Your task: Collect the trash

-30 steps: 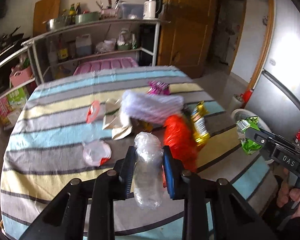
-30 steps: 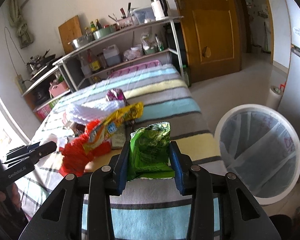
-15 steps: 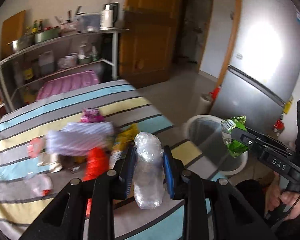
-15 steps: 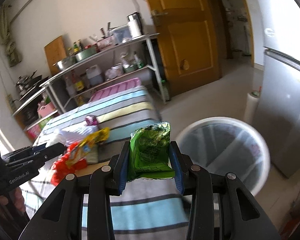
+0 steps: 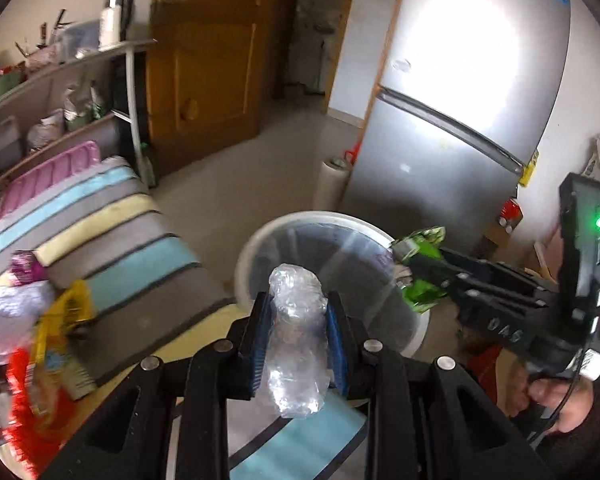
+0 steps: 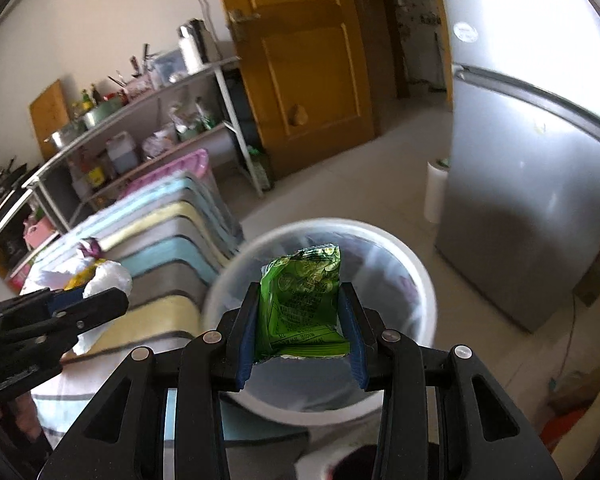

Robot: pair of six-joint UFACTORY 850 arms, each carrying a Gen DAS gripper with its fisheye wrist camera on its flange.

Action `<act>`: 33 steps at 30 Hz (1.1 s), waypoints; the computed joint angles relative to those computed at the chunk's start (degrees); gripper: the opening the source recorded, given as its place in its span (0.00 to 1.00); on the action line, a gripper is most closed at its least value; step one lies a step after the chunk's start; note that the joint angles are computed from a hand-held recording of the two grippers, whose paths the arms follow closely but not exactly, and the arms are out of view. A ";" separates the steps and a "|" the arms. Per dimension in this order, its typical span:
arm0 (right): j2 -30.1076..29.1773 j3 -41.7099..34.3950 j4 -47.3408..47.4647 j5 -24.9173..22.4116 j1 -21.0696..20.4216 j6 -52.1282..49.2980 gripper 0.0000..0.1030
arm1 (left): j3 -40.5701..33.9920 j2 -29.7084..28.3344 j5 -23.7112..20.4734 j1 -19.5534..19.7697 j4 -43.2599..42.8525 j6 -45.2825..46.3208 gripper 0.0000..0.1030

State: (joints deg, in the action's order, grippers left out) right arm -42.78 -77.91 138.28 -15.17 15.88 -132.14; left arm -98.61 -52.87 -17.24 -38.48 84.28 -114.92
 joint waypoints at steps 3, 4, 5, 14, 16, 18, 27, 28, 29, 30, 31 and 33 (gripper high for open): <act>-2.53 -2.54 -8.80 1.44 -0.85 8.35 0.38 | -5.57 -3.54 0.42 0.15 -10.84 11.93 0.28; -3.31 -3.40 -11.54 1.97 -1.03 10.99 0.38 | -8.05 -5.05 0.66 0.19 -16.28 17.53 0.28; -4.06 -4.18 -13.34 2.41 -1.17 12.42 0.38 | -9.68 -6.16 0.78 0.21 -19.32 20.78 0.28; -8.75 -9.54 -38.28 5.46 -1.96 34.78 0.38 | -18.83 -12.43 -3.14 0.54 -39.54 41.31 0.28; -9.20 -10.20 -42.50 5.43 -1.99 39.39 0.39 | -19.60 -12.94 -4.04 0.57 -40.80 42.50 0.29; -9.27 -10.23 -42.39 5.31 -2.00 39.48 0.41 | -19.46 -12.86 -3.87 0.57 -40.47 42.27 0.38; -8.20 -8.78 -29.32 5.78 -1.82 27.79 0.54 | -16.25 -10.89 -2.85 0.72 -33.62 33.99 0.59; -7.80 -8.31 -26.47 5.82 -1.74 25.10 0.54 | -15.35 -10.32 -2.62 0.68 -31.93 32.18 0.60; -7.32 -7.69 -23.52 5.41 -1.75 22.19 0.54 | -14.40 -9.67 -2.67 0.57 -30.23 30.32 0.61; -6.67 -6.84 -19.72 4.78 -1.71 18.45 0.54 | -13.81 -9.25 -2.98 0.45 -28.68 28.65 0.62; -6.12 -6.23 -17.06 4.43 -1.64 15.85 0.54 | -12.65 -8.49 -3.16 0.30 -25.88 25.90 0.63; -4.78 -4.71 -10.00 3.82 -1.34 9.04 0.54 | -10.50 -7.02 -3.69 0.03 -21.47 21.14 0.64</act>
State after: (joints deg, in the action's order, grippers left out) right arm -47.56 -82.62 128.28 -11.35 14.54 -123.10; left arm -109.11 -59.89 -20.93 -38.45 62.81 -93.78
